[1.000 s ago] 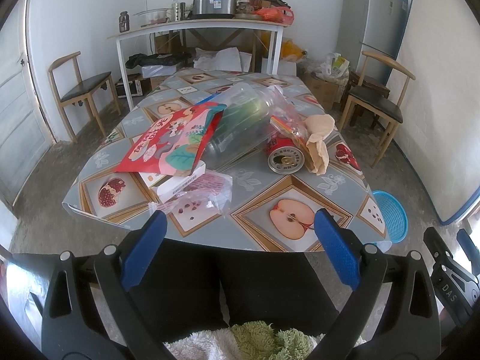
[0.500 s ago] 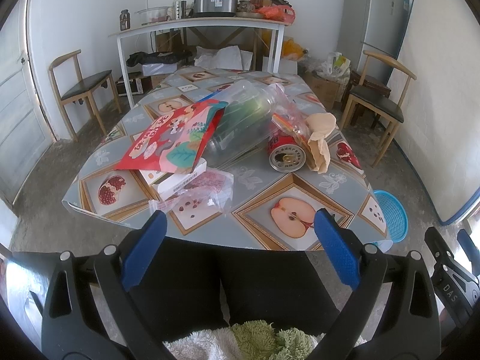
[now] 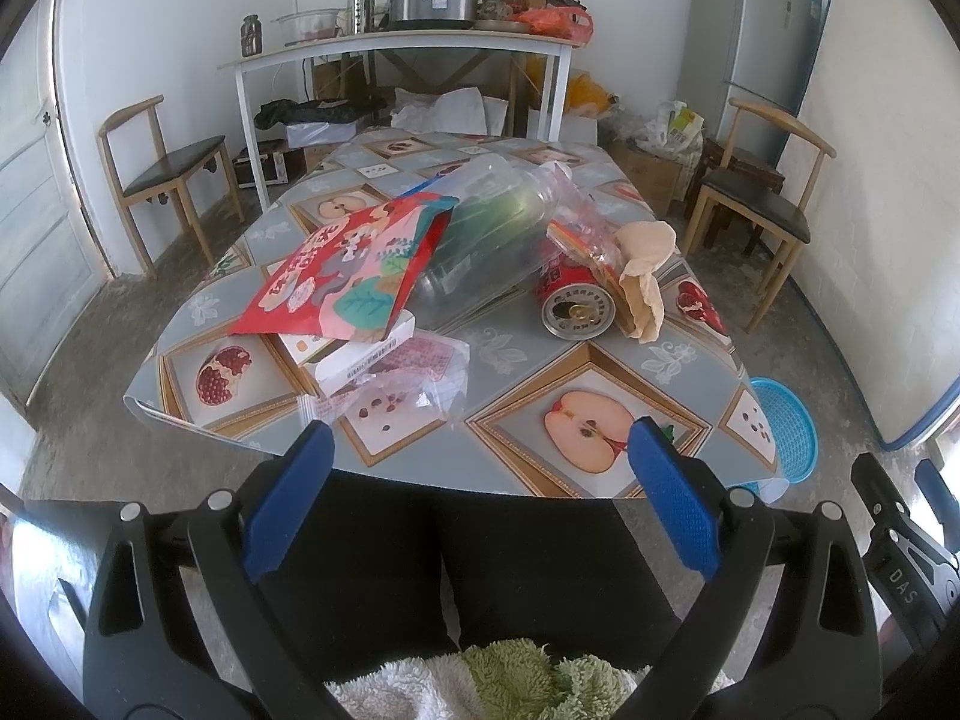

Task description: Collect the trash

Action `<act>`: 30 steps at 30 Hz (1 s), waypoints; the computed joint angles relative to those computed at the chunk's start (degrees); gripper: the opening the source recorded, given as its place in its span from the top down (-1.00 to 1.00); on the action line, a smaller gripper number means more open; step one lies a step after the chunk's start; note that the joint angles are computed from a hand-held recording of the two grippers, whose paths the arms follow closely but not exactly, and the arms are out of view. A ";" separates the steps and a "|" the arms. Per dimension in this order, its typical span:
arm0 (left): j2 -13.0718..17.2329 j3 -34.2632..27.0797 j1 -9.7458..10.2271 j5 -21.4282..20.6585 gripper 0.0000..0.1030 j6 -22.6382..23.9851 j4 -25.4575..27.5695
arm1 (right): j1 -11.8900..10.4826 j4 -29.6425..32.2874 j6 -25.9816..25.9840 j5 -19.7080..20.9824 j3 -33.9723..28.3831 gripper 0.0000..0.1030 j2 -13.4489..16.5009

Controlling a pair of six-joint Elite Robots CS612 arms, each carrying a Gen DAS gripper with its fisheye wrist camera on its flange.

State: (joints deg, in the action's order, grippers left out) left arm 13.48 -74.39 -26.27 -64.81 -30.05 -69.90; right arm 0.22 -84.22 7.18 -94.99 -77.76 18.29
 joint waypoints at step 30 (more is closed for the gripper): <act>1.64 -2.16 3.38 -1.40 -0.83 -7.99 1.33 | 3.32 -14.44 -9.75 3.98 11.76 -0.88 -4.09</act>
State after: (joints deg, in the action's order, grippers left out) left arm 15.12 -76.55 -22.89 -66.21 -38.04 -68.57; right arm 3.54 -98.66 -2.57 -91.01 -66.00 14.21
